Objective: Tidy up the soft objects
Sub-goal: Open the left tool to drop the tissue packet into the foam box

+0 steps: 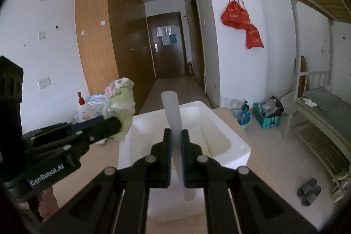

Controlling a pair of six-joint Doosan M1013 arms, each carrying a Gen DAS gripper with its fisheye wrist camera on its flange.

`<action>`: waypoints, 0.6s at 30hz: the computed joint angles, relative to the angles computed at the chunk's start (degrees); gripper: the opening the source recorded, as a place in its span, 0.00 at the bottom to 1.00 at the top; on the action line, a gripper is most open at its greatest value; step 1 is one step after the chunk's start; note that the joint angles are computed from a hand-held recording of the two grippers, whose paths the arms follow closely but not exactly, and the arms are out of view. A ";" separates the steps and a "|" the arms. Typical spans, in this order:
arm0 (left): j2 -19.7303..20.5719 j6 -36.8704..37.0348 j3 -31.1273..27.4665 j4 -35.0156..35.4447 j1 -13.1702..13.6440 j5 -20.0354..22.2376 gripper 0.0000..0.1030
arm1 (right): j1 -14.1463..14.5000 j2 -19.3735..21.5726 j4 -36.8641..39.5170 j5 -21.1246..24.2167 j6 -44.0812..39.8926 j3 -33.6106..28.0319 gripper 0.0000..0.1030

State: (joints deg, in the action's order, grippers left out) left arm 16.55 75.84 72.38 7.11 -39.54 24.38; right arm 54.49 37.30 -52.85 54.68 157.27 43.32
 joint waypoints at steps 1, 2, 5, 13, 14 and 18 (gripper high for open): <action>0.45 0.46 -0.61 -0.45 0.12 0.31 0.13 | -0.16 0.22 0.37 0.06 -0.40 -0.41 0.09; 0.87 0.59 -1.16 -0.51 0.17 0.56 0.13 | -0.31 0.30 0.65 0.06 -0.61 -0.57 0.09; 2.01 2.35 -2.60 -2.67 0.54 1.60 0.13 | -0.77 0.62 1.50 0.05 -0.95 -1.08 0.09; 4.95 4.72 -6.14 -4.46 0.89 5.55 0.15 | -1.51 0.87 3.00 0.08 -1.28 -1.24 0.09; 5.09 4.54 -6.27 -4.06 0.81 5.58 0.15 | -1.58 0.94 3.02 0.12 -1.35 -1.41 0.09; 5.38 2.29 -6.52 -1.30 0.66 5.81 0.46 | -1.76 0.63 2.76 -0.14 -0.91 -0.98 0.09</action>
